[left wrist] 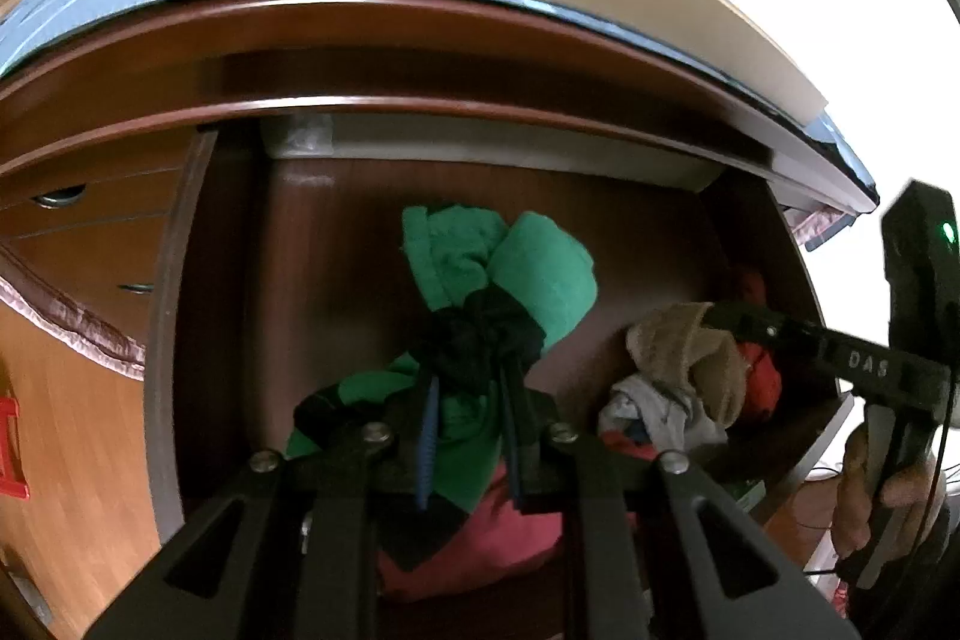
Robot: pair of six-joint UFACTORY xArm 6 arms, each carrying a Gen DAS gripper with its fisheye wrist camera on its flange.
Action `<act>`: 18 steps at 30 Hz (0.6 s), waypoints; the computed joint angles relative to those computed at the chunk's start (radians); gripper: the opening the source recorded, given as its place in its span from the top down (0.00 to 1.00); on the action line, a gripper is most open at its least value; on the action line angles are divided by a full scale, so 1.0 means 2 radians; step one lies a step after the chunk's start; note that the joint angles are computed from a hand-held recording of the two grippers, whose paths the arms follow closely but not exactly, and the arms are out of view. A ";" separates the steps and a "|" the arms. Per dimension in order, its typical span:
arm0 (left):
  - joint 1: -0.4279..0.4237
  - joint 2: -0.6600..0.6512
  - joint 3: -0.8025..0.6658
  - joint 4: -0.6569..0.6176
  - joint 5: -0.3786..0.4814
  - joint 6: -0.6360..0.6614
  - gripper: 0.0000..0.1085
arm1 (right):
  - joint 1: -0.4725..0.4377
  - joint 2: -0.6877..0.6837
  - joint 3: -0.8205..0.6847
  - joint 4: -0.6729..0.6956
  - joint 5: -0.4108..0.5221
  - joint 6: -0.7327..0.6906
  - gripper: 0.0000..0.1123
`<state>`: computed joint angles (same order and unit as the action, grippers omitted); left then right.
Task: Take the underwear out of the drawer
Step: 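Grasp the green-black underwear with the left tool while the right tool grasps the beige underwear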
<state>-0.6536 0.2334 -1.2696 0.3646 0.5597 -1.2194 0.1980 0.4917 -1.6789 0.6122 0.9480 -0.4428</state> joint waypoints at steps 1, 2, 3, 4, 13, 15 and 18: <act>0.000 0.001 0.000 -0.001 0.000 0.001 0.85 | -0.003 0.016 -0.025 -0.003 0.027 0.016 0.61; -0.001 0.001 0.000 -0.002 -0.001 0.002 0.85 | -0.007 0.029 -0.045 -0.002 0.046 0.031 0.51; 0.000 0.000 0.001 -0.001 -0.002 0.003 0.85 | -0.010 0.042 -0.063 0.001 0.066 0.045 0.50; 0.000 -0.001 0.002 0.000 -0.002 0.002 0.85 | -0.014 0.054 -0.079 0.004 0.085 0.056 0.49; 0.004 -0.002 0.006 0.002 -0.007 -0.005 0.85 | -0.040 0.074 -0.105 0.066 0.143 0.119 0.49; 0.005 -0.002 0.007 0.001 -0.010 -0.007 0.85 | -0.045 0.087 -0.115 0.092 0.164 0.139 0.49; 0.005 -0.004 0.011 0.000 -0.013 -0.009 0.85 | -0.042 0.107 -0.128 0.108 0.180 0.166 0.49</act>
<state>-0.6438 0.2251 -1.2478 0.3651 0.5346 -1.2368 0.1142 0.7051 -1.9352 0.8285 1.3084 -0.1105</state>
